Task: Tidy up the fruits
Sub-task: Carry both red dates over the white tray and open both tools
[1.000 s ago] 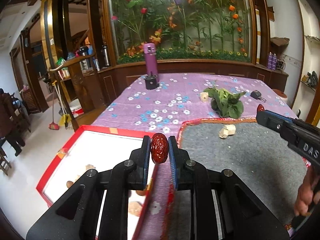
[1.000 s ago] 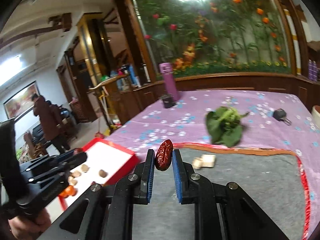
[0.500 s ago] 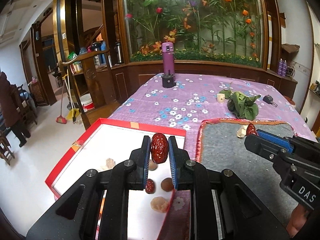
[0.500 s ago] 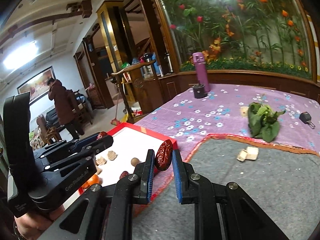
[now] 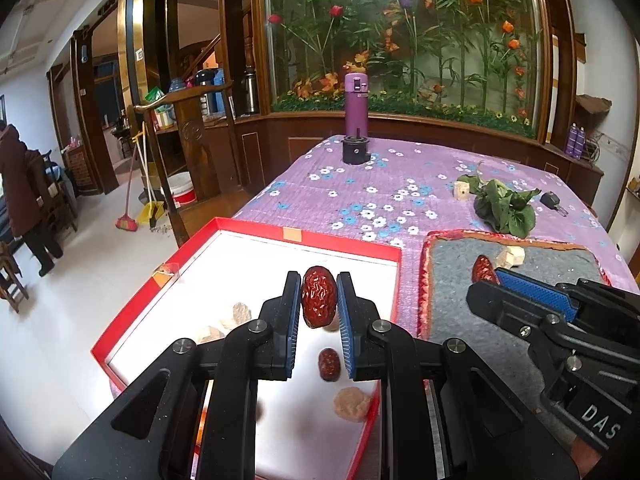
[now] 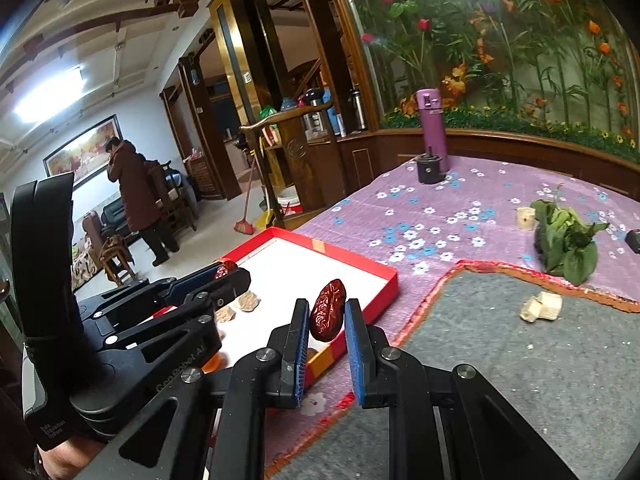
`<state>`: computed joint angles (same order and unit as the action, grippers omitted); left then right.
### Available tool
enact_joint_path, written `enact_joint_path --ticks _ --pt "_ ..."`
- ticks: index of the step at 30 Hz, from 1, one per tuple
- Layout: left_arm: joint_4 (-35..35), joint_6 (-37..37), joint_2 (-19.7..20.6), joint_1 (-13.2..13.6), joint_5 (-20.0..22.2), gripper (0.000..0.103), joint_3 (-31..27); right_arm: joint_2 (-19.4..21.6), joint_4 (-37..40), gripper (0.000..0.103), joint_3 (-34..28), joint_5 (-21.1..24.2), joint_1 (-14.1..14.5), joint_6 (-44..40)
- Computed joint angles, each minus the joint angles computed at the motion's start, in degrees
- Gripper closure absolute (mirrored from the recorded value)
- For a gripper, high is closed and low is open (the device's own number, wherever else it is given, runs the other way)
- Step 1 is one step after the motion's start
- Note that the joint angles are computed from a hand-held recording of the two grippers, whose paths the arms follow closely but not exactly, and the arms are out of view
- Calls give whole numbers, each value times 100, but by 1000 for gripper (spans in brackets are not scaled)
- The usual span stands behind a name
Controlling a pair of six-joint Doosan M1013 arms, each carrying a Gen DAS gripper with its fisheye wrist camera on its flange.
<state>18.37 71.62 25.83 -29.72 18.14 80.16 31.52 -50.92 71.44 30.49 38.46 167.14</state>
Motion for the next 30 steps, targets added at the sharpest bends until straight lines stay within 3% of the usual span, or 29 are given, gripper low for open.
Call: enact_joint_path --ticks 19,30 --pt "-253 81 125 242 176 86 -71 556 1373 86 -839 160 -35 -1457" --pt "-280 71 442 426 860 86 -413 1050 3041 86 -1525 520 -207 -2837"
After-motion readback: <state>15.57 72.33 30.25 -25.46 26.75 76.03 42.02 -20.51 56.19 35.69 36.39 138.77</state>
